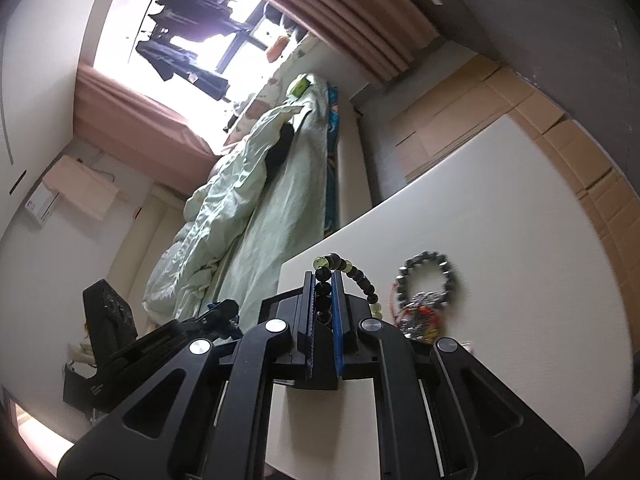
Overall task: Organize jewelry
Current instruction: 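Release the blue ornament into the box with left tool while right tool releases its bracelet there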
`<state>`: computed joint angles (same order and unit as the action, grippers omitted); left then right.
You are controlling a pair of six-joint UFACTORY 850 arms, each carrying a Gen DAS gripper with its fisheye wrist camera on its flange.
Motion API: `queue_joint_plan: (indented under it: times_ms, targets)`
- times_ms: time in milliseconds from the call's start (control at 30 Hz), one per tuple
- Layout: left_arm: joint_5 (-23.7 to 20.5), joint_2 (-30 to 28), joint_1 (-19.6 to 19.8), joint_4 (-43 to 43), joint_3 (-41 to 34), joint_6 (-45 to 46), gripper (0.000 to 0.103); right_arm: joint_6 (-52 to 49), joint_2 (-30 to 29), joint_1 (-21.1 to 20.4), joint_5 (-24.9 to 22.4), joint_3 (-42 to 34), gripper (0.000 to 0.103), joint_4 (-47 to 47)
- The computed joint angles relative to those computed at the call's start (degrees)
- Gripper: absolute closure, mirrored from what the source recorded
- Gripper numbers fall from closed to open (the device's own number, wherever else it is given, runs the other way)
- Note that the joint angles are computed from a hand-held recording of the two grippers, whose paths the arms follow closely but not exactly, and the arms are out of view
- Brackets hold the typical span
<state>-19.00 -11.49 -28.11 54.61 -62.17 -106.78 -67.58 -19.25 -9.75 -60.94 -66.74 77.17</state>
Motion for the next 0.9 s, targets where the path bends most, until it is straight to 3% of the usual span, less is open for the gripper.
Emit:
queue_joint_plan:
  times_ms: [67,100,133,667,700,733,767,900]
  targets:
    - [-0.8,0.5,0.2,0.3,0.7,-0.4,0.055,-0.2,0.2,0.7,-0.2,0.0,0.094,0.1]
    - [-1.1,1.2,0.3,2.9,1.6,-3.3,0.027,-0.5,0.4,1.0,-0.4,0.2,0.094,0.2]
    - [-1.7,1.8,0.1,7.3,2.5,-8.0,0.018,-0.8,0.7,1.6,-0.6,0.5,0.094,0.4]
    - [-4.3,8.1,1.2,15.2,9.2,-21.4,0.021,-0.7,0.6,10.5,-5.0,0.8,0.093,-0.1]
    - [-4.5,8.2,1.1,15.2,9.2,-21.5,0.021,0.3,0.5,11.4,-3.0,0.2,0.088,-2.3]
    - [-4.8,8.3,1.0,15.2,9.3,-21.5,0.021,1.6,0.3,12.0,-1.2,-0.2,0.064,-3.9]
    - [-4.9,8.4,1.0,15.1,9.3,-21.4,0.021,2.9,0.2,12.3,0.7,-0.4,0.052,-4.6]
    - [-4.5,8.3,1.0,14.9,9.3,-21.1,0.021,3.1,0.9,10.4,4.0,0.2,0.052,-4.2]
